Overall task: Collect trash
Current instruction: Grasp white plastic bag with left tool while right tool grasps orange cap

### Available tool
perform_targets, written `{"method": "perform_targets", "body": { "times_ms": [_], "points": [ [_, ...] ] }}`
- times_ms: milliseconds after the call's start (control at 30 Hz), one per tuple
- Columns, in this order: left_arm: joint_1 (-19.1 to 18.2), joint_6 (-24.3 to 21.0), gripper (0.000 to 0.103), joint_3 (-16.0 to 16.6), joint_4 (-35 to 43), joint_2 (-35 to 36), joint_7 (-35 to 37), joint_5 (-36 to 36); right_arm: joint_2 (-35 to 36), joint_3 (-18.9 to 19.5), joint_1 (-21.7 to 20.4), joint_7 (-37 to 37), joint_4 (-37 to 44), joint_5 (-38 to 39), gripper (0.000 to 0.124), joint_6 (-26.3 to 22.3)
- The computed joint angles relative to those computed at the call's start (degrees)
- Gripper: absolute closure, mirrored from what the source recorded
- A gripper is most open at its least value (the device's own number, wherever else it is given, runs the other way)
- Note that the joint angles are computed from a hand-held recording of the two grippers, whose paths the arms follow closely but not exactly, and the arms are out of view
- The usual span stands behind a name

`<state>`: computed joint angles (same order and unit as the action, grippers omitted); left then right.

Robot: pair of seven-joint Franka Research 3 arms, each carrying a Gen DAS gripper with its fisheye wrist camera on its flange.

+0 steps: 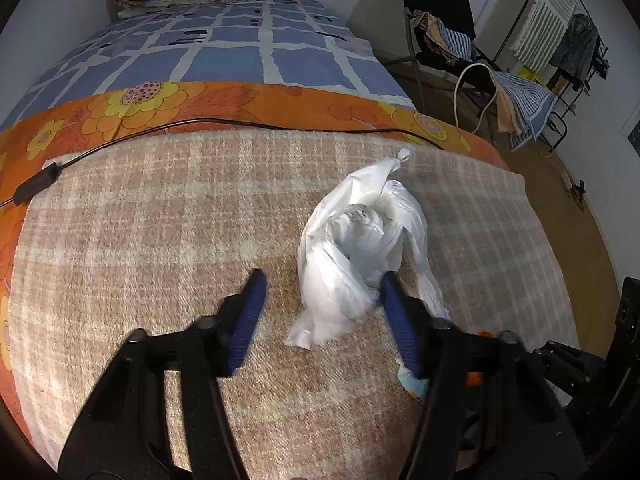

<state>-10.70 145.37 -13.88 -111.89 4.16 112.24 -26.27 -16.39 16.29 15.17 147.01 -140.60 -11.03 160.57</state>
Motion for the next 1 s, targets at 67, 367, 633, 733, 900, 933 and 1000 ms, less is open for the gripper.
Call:
{"method": "perform_targets", "body": {
  "times_ms": [67,367,633,733,900,933,1000],
  "points": [
    [0.07,-0.25,0.065,0.00,0.29,0.17,0.25,0.05,0.23,0.28,-0.34,0.14,0.38,-0.97,0.077,-0.39],
    [0.14,0.89,0.075,0.79,-2.77,-3.36,3.19,-3.06,-2.80,1.42,-0.65,2.02,-0.94,-1.87,0.077,-0.90],
    [-0.37,-0.64,0.076,3.79,-6.41,-9.25,4.91,-5.86,-8.68,2.91,-0.26,2.34,-2.02,-1.44,0.077,-5.04],
    [-0.87,-1.18,0.076,5.34,-8.78,-13.08,5.75,-6.31,-11.47,3.89,0.11,2.48,-2.28,-0.76,0.077,-7.44],
    [-2.16,-4.05,0.076,8.67,-13.43,-21.14,6.51,-6.35,-17.35,5.02,1.96,2.29,-3.53,1.59,0.077,-11.44],
    [-2.50,-4.69,0.076,9.38,-14.40,-22.85,6.62,-6.24,-18.68,5.50,2.29,2.37,-3.69,1.94,0.077,-12.62],
    [-3.24,-6.41,0.076,10.96,-16.16,-26.19,7.05,-6.26,-21.41,6.18,3.25,2.44,-4.10,2.87,0.077,-14.83]
  ]
}}
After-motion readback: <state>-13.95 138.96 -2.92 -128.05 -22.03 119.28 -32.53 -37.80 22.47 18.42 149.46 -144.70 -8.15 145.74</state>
